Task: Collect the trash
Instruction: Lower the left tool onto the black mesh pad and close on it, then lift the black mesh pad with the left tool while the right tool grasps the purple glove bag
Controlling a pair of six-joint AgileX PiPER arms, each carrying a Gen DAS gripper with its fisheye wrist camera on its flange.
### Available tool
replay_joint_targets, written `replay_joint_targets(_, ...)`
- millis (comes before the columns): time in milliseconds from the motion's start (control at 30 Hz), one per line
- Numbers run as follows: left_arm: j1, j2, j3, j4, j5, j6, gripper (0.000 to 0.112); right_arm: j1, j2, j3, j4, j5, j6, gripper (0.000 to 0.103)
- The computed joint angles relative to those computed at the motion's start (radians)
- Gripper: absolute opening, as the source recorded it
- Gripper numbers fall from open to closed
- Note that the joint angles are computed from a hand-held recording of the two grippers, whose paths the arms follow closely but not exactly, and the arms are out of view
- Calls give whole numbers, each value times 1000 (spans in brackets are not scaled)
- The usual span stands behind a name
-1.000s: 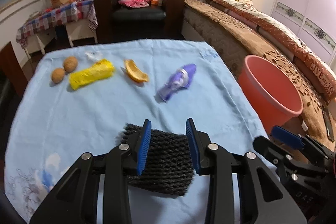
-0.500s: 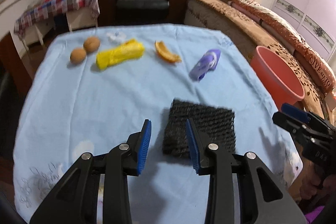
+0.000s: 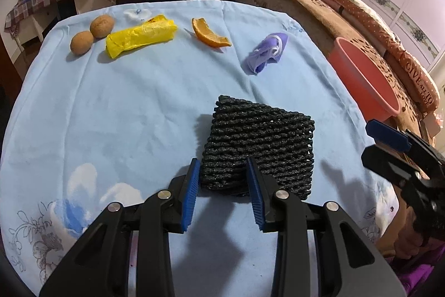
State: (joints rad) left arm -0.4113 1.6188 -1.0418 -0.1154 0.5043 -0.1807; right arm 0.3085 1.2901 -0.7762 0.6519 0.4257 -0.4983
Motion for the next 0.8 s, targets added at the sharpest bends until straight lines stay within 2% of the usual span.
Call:
replay_joint_targets(67, 0, -2, 1, 5, -2, -10, 23, 3, 2, -1, 13, 6, -21, 58)
replay_joint_targets(267, 14, -14, 10, -11, -20, 3, 10, -3, 37, -20, 51, 44, -69, 58)
replay_joint_targets(400, 26, -33, 22, -46, -49, 44, 10, 16, 77, -44, 61, 71, -107, 58)
replay_joint_targets(533, 27, -48, 20, -66, -71, 76, 9, 89, 101, -79, -2, 84, -108, 57)
replay_joint_targets(667, 27, -57, 7, -109, -77, 118, 9, 166, 131, -107, -128, 59, -22, 51)
replay_joint_targets(800, 37, -72, -3, -191, -74, 196, 9, 163, 145, -115, -136, 49, -9, 49)
